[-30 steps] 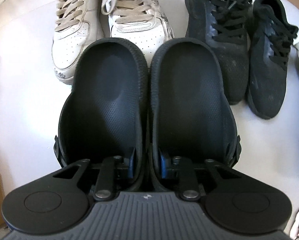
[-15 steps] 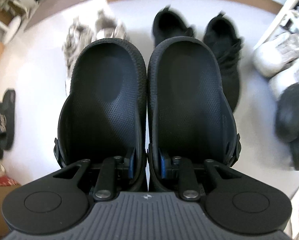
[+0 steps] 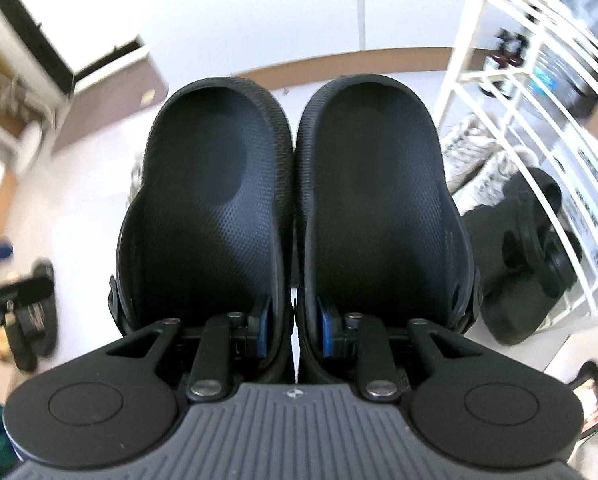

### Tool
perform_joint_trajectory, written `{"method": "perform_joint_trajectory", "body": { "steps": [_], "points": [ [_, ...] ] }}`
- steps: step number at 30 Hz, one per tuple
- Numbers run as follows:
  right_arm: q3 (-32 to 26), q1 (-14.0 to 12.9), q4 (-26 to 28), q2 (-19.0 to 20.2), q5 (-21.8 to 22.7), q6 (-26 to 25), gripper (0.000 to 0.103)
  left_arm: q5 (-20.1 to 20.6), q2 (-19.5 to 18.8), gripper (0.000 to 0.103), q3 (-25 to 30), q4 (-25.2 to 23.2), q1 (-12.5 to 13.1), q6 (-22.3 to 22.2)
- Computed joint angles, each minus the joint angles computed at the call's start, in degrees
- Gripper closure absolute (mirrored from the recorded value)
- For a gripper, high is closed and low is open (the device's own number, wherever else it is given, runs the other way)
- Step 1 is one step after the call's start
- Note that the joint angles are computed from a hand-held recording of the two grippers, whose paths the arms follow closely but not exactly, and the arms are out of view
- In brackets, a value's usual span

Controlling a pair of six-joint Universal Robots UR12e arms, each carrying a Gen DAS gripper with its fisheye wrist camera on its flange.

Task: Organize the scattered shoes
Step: 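Carry the black clog pair with the right gripper to the wire rack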

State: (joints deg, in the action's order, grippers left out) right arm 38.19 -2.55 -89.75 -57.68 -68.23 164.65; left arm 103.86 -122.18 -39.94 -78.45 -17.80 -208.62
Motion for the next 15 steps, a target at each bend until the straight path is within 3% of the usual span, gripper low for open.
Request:
{"method": "perform_joint_trajectory", "body": {
  "steps": [1, 6, 10, 12, 15],
  "points": [
    [-1.2, -0.7, 1.3, 0.9, 1.2, 1.5, 0.076, 0.6, -1.0, 0.009, 2.3, -2.9, -0.3, -2.5],
    [-2.8, -1.5, 4.2, 2.2, 1.9, 3.4, 0.076, 3.5, -4.4, 0.008, 9.7, -6.3, -1.4, -7.9],
    [-2.1, -1.3, 4.8, 2.1, 1.0, 1.9, 0.076, 4.4, -5.8, 0.008, 11.8, -6.0, -2.0, -6.9],
    [-1.9, -1.2, 4.4, 2.0, 1.0, 3.0, 0.076, 4.9, -6.8, 0.008, 12.2, -4.2, -2.4, -6.2],
    [-3.6, -1.8, 3.8, 3.3, 1.3, 7.6, 0.076, 3.4, -10.0, 0.010, 17.3, -6.7, -2.5, -5.4]
  ]
}}
